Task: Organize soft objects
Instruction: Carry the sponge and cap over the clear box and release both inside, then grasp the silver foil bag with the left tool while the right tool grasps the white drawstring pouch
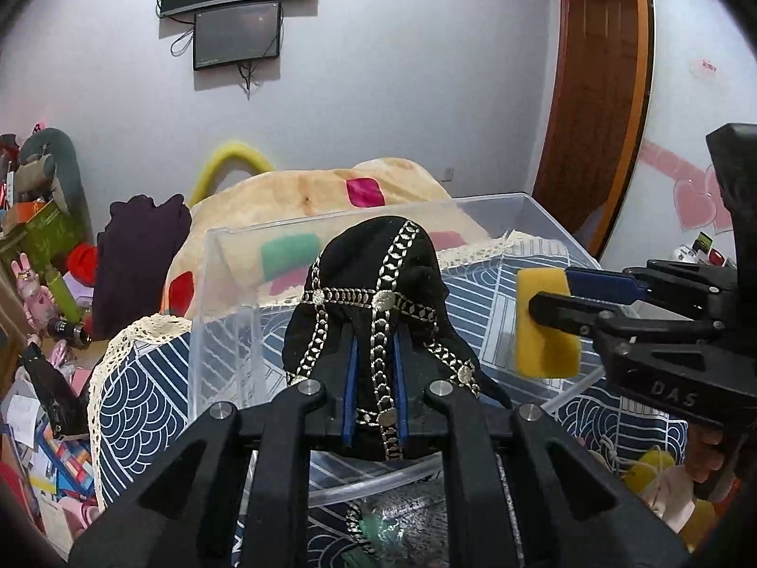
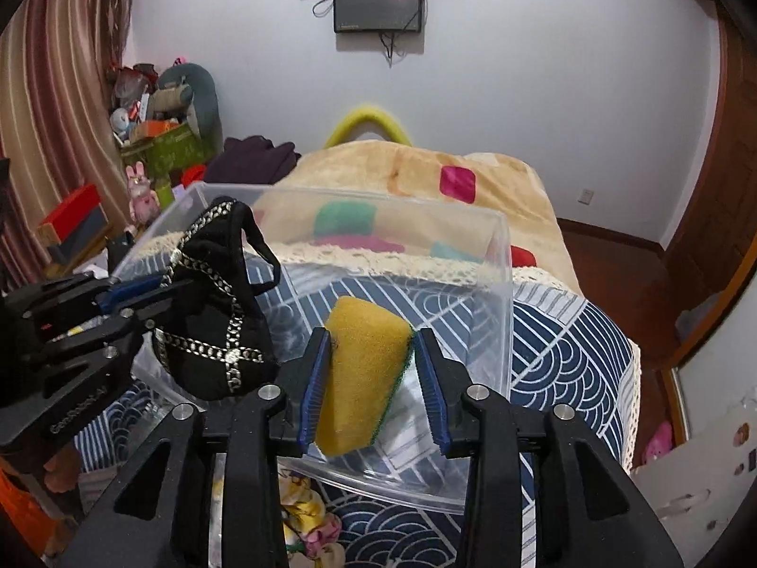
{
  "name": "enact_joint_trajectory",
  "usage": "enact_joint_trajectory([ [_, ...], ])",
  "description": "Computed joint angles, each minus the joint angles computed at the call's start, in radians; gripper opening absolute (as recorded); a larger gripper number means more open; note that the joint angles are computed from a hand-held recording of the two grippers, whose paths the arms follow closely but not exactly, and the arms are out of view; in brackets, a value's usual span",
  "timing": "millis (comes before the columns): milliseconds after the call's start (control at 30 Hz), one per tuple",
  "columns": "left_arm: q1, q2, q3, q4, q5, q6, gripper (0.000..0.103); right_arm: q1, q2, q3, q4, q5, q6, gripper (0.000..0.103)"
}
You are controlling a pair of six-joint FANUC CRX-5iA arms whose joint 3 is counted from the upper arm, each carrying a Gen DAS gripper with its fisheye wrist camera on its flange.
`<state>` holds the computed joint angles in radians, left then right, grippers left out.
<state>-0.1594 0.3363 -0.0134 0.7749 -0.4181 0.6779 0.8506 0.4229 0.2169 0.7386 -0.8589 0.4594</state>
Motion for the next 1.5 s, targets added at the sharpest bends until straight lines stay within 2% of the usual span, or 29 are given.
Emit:
enact_joint_trajectory([
  [33,-0.001,-0.001,0.001,-0.009,0.000,0.010,0.017,0.000,0.001,0.004,-0.006,-0.004,0.005,0.043],
  [100,0.002,0.002,0.005,-0.006,-0.001,0.010,0.025,0.002,-0.008,-0.013,0.021,0.000,-0.020,0.058],
  [133,0.003,-0.002,0.002,-0.004,0.000,0.009,0.029,0.003,-0.010,-0.020,0.041,-0.001,-0.035,0.061],
  [200,0.003,-0.014,-0.012,0.008,0.009,0.004,0.044,0.007,-0.021,-0.043,0.087,-0.006,-0.067,0.061],
  [233,0.001,-0.021,-0.025,0.029,0.019,-0.013,0.047,0.008,-0.023,-0.043,0.095,-0.013,-0.071,0.061],
  [333,-0.004,-0.056,-0.078,0.127,0.058,-0.097,0.060,0.014,-0.046,-0.076,0.153,-0.004,-0.120,0.062],
  [433,-0.015,-0.088,-0.124,0.221,0.089,-0.180,0.074,0.027,-0.084,-0.136,0.243,0.005,-0.199,0.068],
  [467,-0.021,-0.103,-0.143,0.250,0.104,-0.209,0.083,0.030,-0.097,-0.159,0.275,0.011,-0.227,0.072],
  [500,-0.034,-0.124,-0.177,0.320,0.134,-0.274,0.092,0.034,-0.110,-0.178,0.297,0.016,-0.249,0.073],
  [567,-0.065,-0.155,-0.228,0.465,0.183,-0.402,0.100,0.043,-0.141,-0.223,0.342,0.033,-0.304,0.073],
  [667,-0.109,-0.194,-0.289,0.656,0.225,-0.569,0.101,0.061,-0.169,-0.275,0.410,0.022,-0.381,0.074],
  [800,-0.140,-0.235,-0.345,0.749,0.247,-0.655,0.102,0.084,-0.192,-0.324,0.442,-0.003,-0.440,0.077],
  [900,-0.150,-0.252,-0.378,0.754,0.252,-0.665,0.102,0.102,-0.204,-0.350,0.414,-0.014,-0.454,0.077],
  [967,-0.140,-0.257,-0.393,0.711,0.236,-0.626,0.102,0.113,-0.211,-0.363,0.368,-0.015,-0.458,0.077],
  [1167,-0.063,-0.236,-0.387,0.416,0.132,-0.345,0.102,0.143,-0.208,-0.381,0.237,-0.051,-0.457,0.077],
  [1233,-0.050,-0.219,-0.375,0.345,0.111,-0.265,0.102,0.148,-0.209,-0.389,0.202,-0.050,-0.462,0.077],
  [1367,-0.040,-0.183,-0.344,0.268,0.060,-0.188,0.102,0.149,-0.254,-0.461,0.198,0.001,-0.529,0.076],
  [1433,-0.044,-0.171,-0.334,0.246,0.062,-0.171,0.102,0.152,-0.263,-0.476,0.200,0.016,-0.549,0.069],
  [1500,-0.054,-0.164,-0.337,0.261,0.076,-0.184,0.100,0.159,-0.267,-0.481,0.186,0.024,-0.539,0.050],
])
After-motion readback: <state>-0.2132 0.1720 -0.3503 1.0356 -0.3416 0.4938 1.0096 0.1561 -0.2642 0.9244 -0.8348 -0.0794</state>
